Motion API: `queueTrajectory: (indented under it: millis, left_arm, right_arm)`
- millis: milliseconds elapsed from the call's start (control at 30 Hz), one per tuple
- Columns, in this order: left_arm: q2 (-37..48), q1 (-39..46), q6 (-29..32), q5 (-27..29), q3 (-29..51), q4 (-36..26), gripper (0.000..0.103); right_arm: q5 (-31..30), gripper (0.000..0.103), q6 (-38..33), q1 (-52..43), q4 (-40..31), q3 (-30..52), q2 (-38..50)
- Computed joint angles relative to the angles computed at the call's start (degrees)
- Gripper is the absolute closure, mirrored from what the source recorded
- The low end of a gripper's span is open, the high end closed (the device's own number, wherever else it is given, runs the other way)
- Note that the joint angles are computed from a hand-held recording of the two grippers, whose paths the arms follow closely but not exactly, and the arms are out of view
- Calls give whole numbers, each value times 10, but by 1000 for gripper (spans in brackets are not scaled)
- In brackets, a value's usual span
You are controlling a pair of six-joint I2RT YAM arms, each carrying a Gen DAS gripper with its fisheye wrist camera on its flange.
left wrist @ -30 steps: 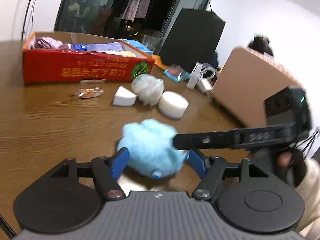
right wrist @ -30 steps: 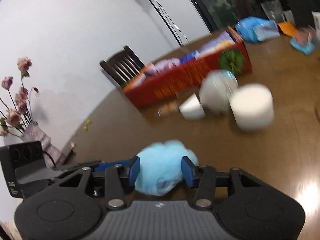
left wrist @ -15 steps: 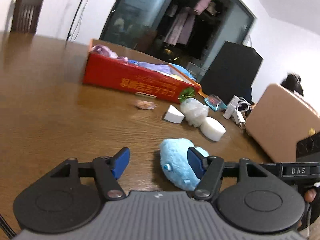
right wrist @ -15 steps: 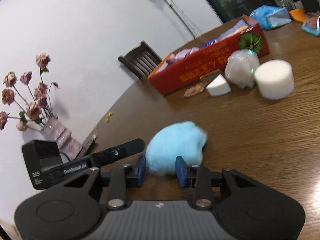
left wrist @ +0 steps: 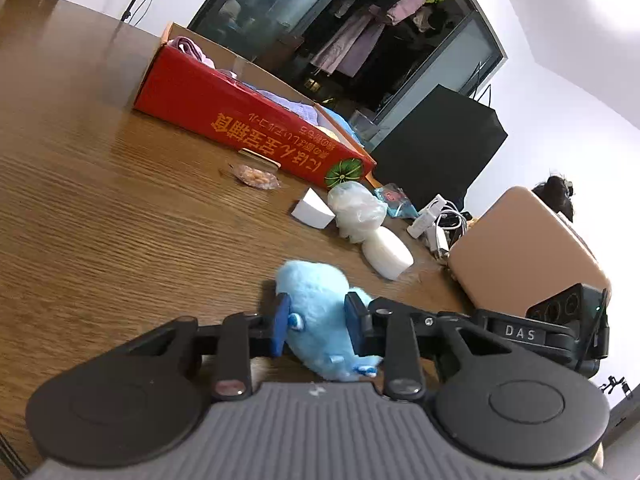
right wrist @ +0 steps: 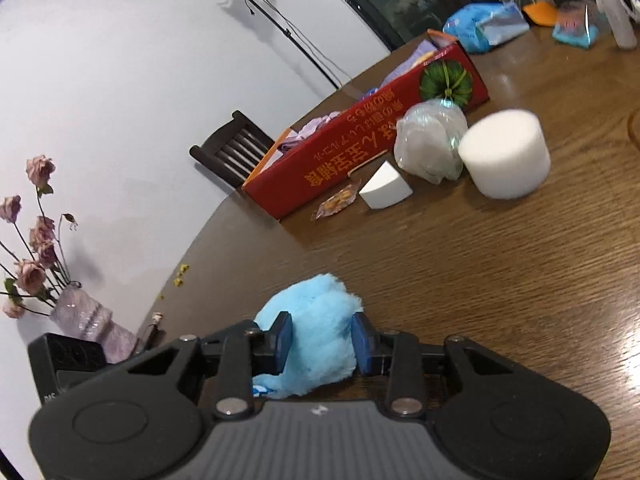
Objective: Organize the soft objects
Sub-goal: 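Carry the fluffy plush into the cardboard box and release it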
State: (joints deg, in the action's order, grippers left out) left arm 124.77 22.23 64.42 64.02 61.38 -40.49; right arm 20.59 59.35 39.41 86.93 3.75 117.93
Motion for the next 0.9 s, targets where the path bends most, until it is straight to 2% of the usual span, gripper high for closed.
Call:
queueTrajectory:
  millis: [133, 200, 267, 300, 367, 433, 467, 500, 567, 633, 700, 767, 800, 867, 900]
  left_arm:
    - [-25, -19, -73, 19, -16, 52, 73]
    - [-51, -39, -103, 47, -12, 73, 73]
    - [-66, -67, -146, 70, 17, 88, 73]
    - [-73, -86, -194, 77, 35, 116, 73]
    - [-79, -132, -325, 77, 72, 218, 73]
    - [-64, -173, -427, 49, 111, 313, 73]
    - [-47, -190, -462, 27, 140, 336, 73]
    - [-18, -210, -486, 1, 192, 328, 73]
    - [33, -237, -502, -51, 284, 281, 73]
    - [77, -256, -493, -101, 355, 242, 73]
    - [126, -273, -471, -160, 433, 175, 73]
    - [143, -288, -446, -220, 446, 166, 73]
    - [145, -285, -427, -228, 444, 163, 73]
    - [131, -277, -389, -206, 402, 197, 69]
    - [121, -275, -381, -204, 379, 220, 65]
  right_arm:
    - [-39, 75, -13, -34, -19, 4, -18]
    - [-55, 75, -28, -58, -63, 5, -72]
    - [-86, 75, -77, -106, -155, 11, -183]
    - [-107, 75, -109, -138, -220, 24, -247]
    - [-164, 75, -178, -217, -358, 78, -346]
    - [-207, 75, -245, -281, -441, 150, -361]
    - [-232, 75, -269, -313, -471, 193, -346]
    - [-263, 75, -283, -348, -497, 244, -314]
    - [-300, 75, -301, -389, -548, 336, -247]
    - [-322, 76, -314, -413, -598, 428, -168]
    - [-333, 76, -329, -423, -651, 506, -100]
    - [-341, 77, -337, -426, -708, 575, -38]
    - [-338, 77, -338, -422, -727, 594, -18]
    - [-340, 78, -349, -413, -772, 640, 25]
    - [-341, 78, -353, -410, -765, 641, 33]
